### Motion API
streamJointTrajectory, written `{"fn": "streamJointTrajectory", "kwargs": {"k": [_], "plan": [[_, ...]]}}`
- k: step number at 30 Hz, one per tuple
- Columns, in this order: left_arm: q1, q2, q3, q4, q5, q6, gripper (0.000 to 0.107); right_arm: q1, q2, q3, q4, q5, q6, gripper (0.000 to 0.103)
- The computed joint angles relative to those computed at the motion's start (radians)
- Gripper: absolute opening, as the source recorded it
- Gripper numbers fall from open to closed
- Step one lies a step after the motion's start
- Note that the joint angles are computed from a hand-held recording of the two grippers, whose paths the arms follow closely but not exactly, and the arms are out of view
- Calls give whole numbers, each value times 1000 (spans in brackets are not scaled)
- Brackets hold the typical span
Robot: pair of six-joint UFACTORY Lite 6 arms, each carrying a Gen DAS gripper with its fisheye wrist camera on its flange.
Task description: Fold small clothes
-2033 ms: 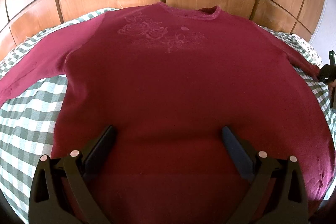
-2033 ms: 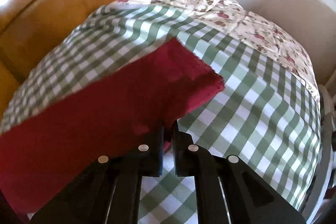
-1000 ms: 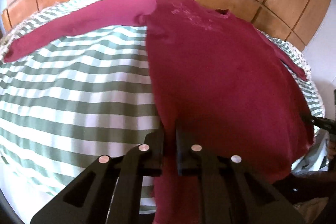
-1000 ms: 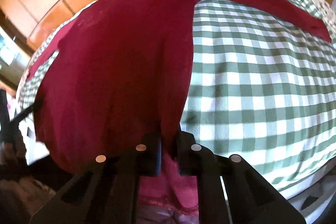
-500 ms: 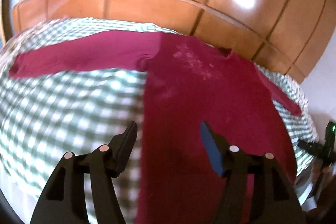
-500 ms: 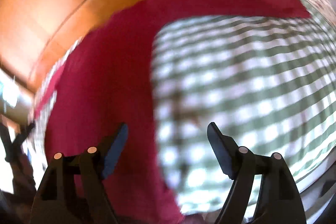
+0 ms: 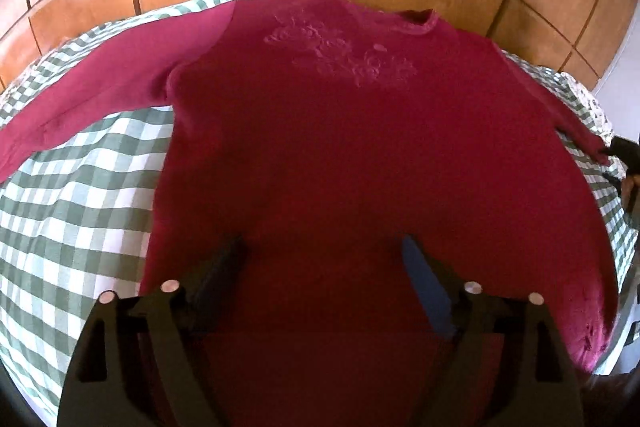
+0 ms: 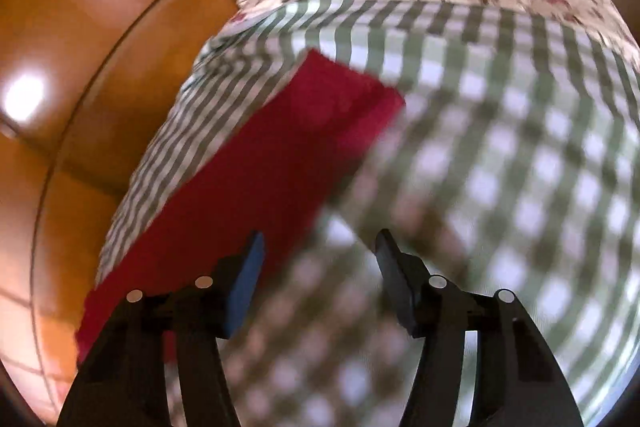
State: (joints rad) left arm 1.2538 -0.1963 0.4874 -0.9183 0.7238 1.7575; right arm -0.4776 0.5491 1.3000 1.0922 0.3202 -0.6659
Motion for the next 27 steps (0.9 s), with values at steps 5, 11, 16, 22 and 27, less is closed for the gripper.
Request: {"fn": "streamJointTrajectory", "kwargs": {"k": [5, 11, 16, 22, 27], "plan": [[-45, -10, -15, -34, -41, -16, 89, 95, 131, 242, -492, -38, 444, 6], [-22, 11, -7, -52, -18, 19, 90, 261, -114, 134, -232, -20, 155, 6], [27, 51, 55, -5, 75, -26, 89, 514, -157, 231, -165, 38, 103, 6], [67, 127, 171, 28, 192, -101, 80, 892, 39, 557, -373, 68, 337, 6], [73, 187, 277, 6, 256, -149, 76, 1038, 193, 773, -418, 143, 359, 39]]}}
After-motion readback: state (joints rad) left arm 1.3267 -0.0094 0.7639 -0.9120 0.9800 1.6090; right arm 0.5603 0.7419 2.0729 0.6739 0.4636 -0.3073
